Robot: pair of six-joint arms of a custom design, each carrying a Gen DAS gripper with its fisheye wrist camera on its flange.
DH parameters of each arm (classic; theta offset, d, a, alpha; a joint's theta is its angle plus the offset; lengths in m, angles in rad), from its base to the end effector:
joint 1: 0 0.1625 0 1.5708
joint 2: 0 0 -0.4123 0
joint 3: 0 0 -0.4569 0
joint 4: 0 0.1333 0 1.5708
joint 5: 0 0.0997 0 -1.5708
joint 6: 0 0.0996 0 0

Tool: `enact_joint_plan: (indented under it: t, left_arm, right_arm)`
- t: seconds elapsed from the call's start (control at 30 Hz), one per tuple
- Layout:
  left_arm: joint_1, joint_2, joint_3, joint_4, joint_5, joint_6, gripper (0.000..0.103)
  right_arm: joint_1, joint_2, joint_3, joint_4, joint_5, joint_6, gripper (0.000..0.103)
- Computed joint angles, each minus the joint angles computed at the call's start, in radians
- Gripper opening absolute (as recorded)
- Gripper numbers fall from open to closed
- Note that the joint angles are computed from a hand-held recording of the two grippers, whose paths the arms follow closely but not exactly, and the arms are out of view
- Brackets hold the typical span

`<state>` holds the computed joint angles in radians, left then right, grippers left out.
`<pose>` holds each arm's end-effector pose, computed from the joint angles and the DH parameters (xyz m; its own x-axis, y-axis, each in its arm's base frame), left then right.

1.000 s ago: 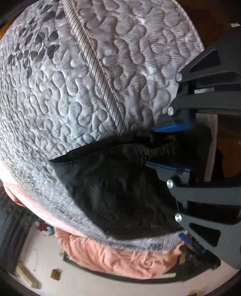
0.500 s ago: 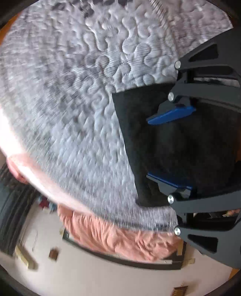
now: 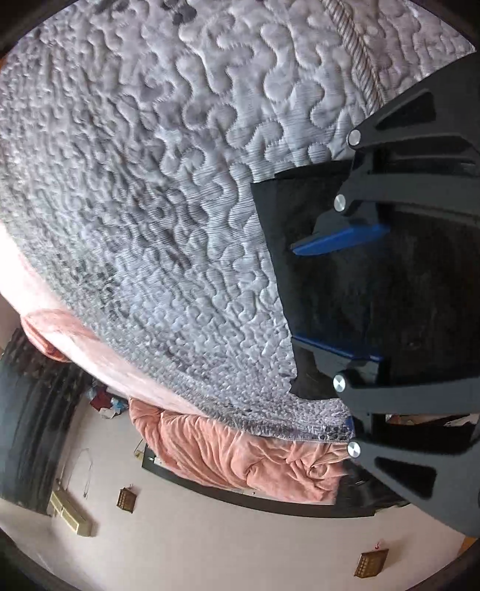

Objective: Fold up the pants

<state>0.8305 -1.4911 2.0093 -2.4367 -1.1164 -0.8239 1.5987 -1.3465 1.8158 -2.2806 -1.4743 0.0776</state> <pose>-0.2430 -0.5284 0.2970 -0.9845 -0.1726 -0.0303 -0.1300 0.8352 -0.5343 0.1601 -0.6154 0.2853 -0.9934 0.0247 -0.1118 0.0501 0.9719 -0.2302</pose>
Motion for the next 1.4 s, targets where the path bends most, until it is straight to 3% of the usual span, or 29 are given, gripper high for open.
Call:
enact_joint_plan:
  t: [0.1, 0.17, 0.27, 0.37, 0.4, 0.43, 0.57, 0.67, 0.77, 0.83, 0.87, 0.9, 1.0, 1.13, 1.27, 1.37, 1.4]
  left_arm:
    - [0.084, 0.073, -0.045, -0.027, -0.110, -0.002, 0.091]
    - [0.107, 0.109, -0.066, 0.000, -0.104, 0.007, 0.090]
    - [0.122, 0.140, -0.089, 0.026, -0.107, 0.011, 0.091]
    - [0.100, 0.117, -0.079, 0.034, -0.102, -0.006, 0.091]
    - [0.083, 0.088, -0.058, 0.033, -0.098, -0.017, 0.091]
    - [0.071, 0.063, -0.039, 0.035, -0.089, -0.023, 0.092]
    - [-0.018, -0.099, 0.118, 0.023, -0.060, -0.096, 0.092]
    - [-0.055, -0.165, 0.197, 0.032, -0.051, -0.151, 0.092]
    - [-0.055, -0.180, 0.245, 0.036, -0.043, -0.185, 0.092]
    - [-0.049, -0.172, 0.251, 0.025, -0.043, -0.181, 0.092]
    - [-0.049, -0.171, 0.249, 0.023, -0.044, -0.186, 0.092]
    - [-0.053, -0.176, 0.245, 0.029, -0.042, -0.194, 0.092]
    - [-0.089, -0.223, 0.257, 0.038, -0.024, -0.208, 0.092]
    - [-0.136, -0.303, 0.294, 0.105, 0.023, -0.244, 0.093]
    - [-0.126, -0.318, 0.317, 0.162, 0.019, -0.293, 0.093]
    - [-0.122, -0.317, 0.322, 0.204, 0.032, -0.305, 0.093]
    - [-0.117, -0.321, 0.320, 0.216, 0.033, -0.300, 0.093]
  right_arm:
    - [-0.009, 0.039, -0.014, 0.010, -0.055, 0.004, 0.035]
    - [-0.007, 0.057, -0.018, 0.007, -0.107, -0.010, 0.024]
    - [-0.009, 0.067, -0.023, 0.007, -0.119, -0.024, 0.022]
    - [-0.023, 0.023, -0.006, 0.003, -0.044, 0.003, 0.034]
    - [-0.021, 0.000, 0.006, -0.003, -0.034, 0.001, 0.048]
    - [-0.016, -0.033, 0.027, -0.016, -0.030, -0.008, 0.054]
    - [-0.015, -0.188, 0.132, 0.028, -0.002, -0.055, 0.054]
    - [-0.027, -0.258, 0.197, 0.038, 0.016, -0.057, 0.054]
    - [-0.040, -0.257, 0.239, 0.045, -0.044, -0.036, 0.049]
    - [-0.037, -0.242, 0.243, 0.041, -0.086, -0.051, 0.037]
    - [-0.033, -0.242, 0.244, 0.038, -0.103, -0.057, 0.037]
    - [-0.034, -0.254, 0.245, 0.042, -0.092, -0.048, 0.040]
    - [-0.029, -0.327, 0.266, 0.038, -0.067, -0.038, 0.067]
    - [-0.025, -0.408, 0.310, 0.092, -0.130, -0.036, 0.069]
    - [-0.018, -0.400, 0.354, 0.123, -0.204, -0.035, 0.069]
    - [-0.075, -0.412, 0.393, 0.083, -0.084, -0.021, 0.072]
    - [-0.089, -0.411, 0.396, 0.075, -0.060, -0.012, 0.079]
